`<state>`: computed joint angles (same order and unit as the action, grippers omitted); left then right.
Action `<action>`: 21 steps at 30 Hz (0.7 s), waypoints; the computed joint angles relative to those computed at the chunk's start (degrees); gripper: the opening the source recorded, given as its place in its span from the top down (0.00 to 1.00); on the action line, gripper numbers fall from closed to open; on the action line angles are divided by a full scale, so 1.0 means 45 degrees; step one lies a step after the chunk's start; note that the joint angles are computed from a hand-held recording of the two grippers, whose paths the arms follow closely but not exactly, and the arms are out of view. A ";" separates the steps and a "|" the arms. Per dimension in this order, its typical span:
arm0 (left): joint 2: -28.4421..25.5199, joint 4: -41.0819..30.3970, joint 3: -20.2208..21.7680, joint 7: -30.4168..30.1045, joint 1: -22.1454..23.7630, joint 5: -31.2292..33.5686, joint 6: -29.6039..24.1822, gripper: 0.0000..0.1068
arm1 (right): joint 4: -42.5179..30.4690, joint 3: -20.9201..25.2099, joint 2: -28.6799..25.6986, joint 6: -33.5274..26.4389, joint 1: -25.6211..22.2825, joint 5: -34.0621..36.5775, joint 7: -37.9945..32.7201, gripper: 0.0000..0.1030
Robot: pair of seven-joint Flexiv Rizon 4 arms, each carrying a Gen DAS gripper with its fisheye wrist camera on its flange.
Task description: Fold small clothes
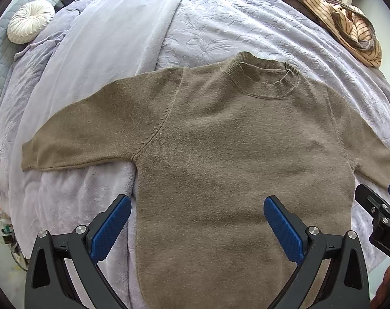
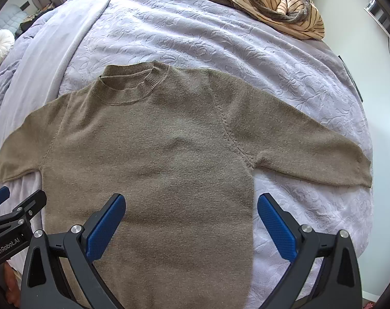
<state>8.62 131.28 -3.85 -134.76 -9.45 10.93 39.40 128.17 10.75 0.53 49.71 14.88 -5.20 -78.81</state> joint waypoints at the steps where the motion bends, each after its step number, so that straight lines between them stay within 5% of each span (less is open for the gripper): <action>1: 0.0032 0.0033 0.0023 0.0030 0.0004 -0.0009 0.0009 0.04 | 0.0020 -0.0002 -0.0002 0.0031 -0.0002 -0.0014 0.0008 0.01; 21: -0.0010 0.0047 0.0008 0.0026 0.0078 0.0068 0.0068 0.04 | -0.0014 -0.0001 -0.0054 0.0038 0.0023 -0.0036 0.0040 0.01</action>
<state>8.58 131.50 -3.82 -134.65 -9.10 11.23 39.70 128.11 10.75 0.29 49.88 14.98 -5.36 -78.63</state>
